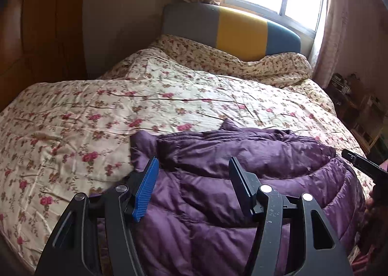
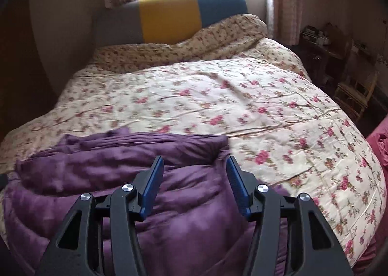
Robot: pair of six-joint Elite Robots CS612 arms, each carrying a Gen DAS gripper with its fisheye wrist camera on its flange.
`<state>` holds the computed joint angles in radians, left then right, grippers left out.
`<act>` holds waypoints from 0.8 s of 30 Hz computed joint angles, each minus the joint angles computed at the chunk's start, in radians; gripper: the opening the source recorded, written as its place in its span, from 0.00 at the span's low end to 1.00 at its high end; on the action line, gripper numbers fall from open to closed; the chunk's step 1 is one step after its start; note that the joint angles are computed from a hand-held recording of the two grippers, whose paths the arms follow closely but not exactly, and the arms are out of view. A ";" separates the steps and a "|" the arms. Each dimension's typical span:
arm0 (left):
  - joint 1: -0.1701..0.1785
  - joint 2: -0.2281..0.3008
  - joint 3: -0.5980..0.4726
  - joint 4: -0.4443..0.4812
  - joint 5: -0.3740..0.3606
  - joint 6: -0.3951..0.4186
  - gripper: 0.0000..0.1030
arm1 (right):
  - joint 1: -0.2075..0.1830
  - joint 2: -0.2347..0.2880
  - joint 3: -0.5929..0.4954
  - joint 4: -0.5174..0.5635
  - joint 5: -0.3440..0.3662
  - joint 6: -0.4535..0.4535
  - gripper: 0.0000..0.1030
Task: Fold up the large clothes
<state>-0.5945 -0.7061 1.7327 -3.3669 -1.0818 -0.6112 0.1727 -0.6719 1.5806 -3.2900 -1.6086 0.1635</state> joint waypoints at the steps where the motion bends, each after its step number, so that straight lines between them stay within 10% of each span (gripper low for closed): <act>1: -0.001 0.003 -0.005 0.003 -0.003 -0.001 0.58 | 0.009 -0.001 0.003 -0.014 0.021 -0.008 0.53; 6: -0.001 0.024 -0.043 0.036 -0.027 0.009 0.58 | 0.049 0.018 -0.018 -0.032 0.093 -0.050 0.53; 24: 0.025 0.099 -0.100 0.092 -0.084 -0.051 0.63 | 0.085 0.123 -0.125 0.081 0.023 -0.096 0.56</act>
